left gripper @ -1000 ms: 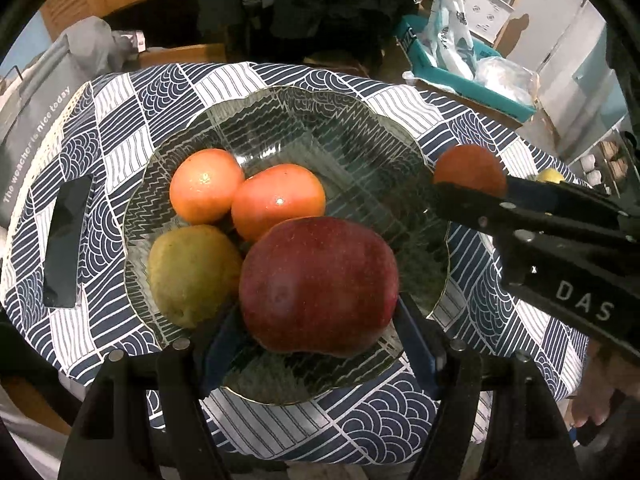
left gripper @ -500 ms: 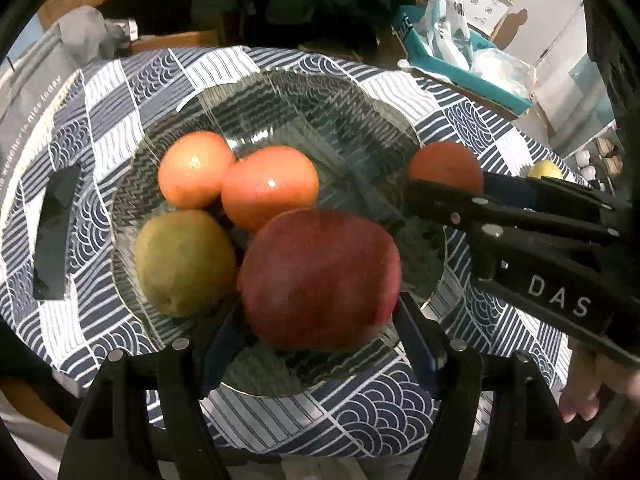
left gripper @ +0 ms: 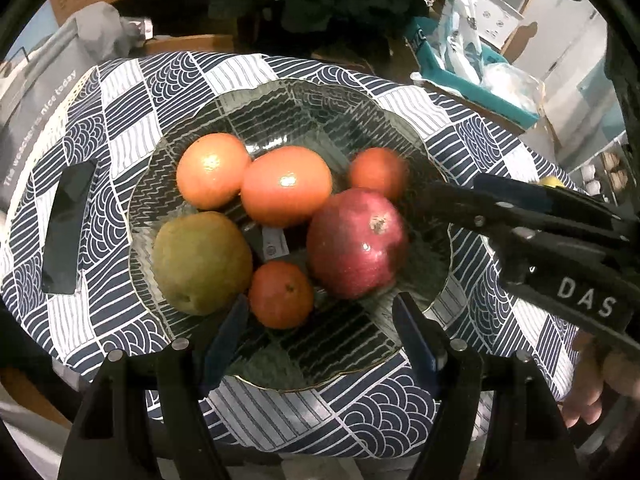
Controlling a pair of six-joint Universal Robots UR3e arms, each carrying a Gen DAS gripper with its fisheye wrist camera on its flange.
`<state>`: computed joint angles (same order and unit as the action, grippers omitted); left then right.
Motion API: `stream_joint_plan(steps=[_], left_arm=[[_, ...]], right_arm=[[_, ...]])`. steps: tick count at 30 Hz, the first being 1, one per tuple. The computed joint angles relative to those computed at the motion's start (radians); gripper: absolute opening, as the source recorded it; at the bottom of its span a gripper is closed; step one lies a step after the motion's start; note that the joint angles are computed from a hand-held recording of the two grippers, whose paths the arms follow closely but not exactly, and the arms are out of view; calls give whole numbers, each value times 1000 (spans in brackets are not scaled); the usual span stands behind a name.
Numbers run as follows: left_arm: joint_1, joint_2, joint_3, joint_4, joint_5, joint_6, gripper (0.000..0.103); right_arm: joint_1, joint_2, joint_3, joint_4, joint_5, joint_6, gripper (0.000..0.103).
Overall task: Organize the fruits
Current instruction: 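Withdraw both tools from the plate toward the last pear and red apple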
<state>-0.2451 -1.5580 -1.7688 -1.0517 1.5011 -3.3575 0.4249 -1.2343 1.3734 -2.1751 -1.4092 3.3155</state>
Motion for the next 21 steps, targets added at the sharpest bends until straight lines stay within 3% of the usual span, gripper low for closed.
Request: stream_joint_plan(steps=[9, 13, 21], left_arm=[[-18, 24, 29, -8, 27, -5, 76], [-42, 26, 54, -9, 63, -7, 76], [-99, 20, 122, -21, 113, -20, 76]], right_arm=[[-11, -59, 30, 5, -21, 9, 55], [-3, -102, 28, 32, -78, 9, 56], [14, -206, 52, 77, -228, 15, 69]])
